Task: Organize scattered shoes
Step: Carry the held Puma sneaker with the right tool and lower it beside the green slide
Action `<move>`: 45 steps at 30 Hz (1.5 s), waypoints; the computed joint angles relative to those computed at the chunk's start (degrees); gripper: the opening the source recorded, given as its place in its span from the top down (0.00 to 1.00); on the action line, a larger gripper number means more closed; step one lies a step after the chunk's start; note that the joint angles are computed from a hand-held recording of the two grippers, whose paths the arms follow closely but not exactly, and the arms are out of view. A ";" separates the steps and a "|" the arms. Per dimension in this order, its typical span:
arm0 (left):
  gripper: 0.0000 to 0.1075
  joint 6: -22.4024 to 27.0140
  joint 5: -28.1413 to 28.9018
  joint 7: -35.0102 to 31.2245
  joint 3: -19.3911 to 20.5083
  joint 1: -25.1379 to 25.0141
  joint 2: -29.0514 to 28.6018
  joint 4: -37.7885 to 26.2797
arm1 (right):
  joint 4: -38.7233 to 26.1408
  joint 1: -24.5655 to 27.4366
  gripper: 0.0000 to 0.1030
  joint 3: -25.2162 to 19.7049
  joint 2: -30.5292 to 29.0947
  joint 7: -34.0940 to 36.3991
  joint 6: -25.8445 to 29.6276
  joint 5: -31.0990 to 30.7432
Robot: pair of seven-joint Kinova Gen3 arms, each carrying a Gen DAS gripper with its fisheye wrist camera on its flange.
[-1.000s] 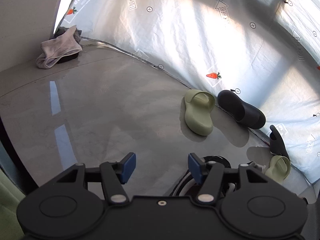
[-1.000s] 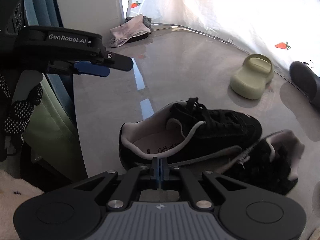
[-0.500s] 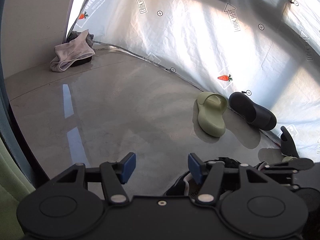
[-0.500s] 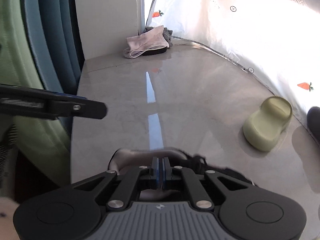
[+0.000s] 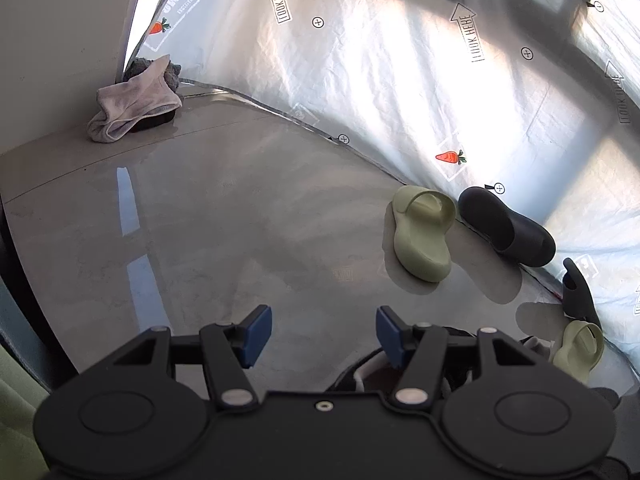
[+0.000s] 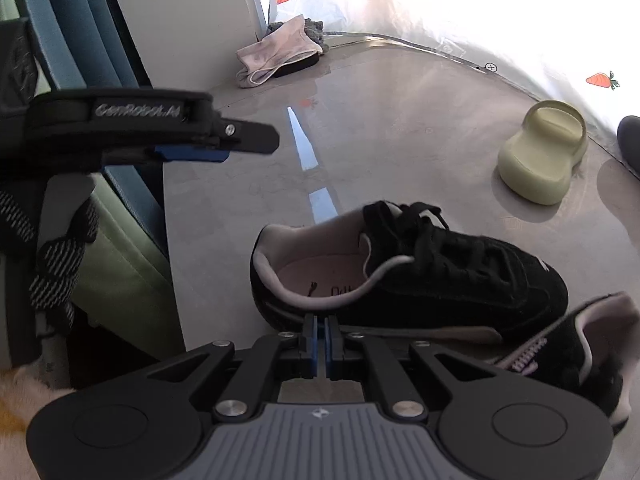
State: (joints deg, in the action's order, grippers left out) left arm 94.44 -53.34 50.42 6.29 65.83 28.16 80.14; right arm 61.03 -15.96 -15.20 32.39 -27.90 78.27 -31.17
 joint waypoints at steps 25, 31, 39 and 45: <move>0.46 -0.43 2.75 4.04 0.67 -1.28 -1.17 2.39 | -9.45 -9.60 1.00 -1.77 8.21 -12.12 -15.17 1.85; 0.46 -1.54 2.67 4.92 0.81 -1.80 -1.58 3.71 | -11.21 -3.17 0.57 -5.81 9.23 -10.13 -12.33 -4.25; 0.45 -4.10 1.55 4.52 1.28 -2.97 -2.13 4.98 | -9.14 -3.49 0.11 -4.26 7.27 -1.00 -17.44 -1.17; 0.45 -5.42 1.68 4.32 1.33 -3.20 -2.24 5.17 | -24.13 -10.47 0.11 0.63 15.81 -7.40 -7.87 6.62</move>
State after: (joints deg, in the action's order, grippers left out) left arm 89.02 -51.66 54.75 7.61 62.63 25.92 85.31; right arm 36.89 -26.43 -14.56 48.20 -35.30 70.41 -24.56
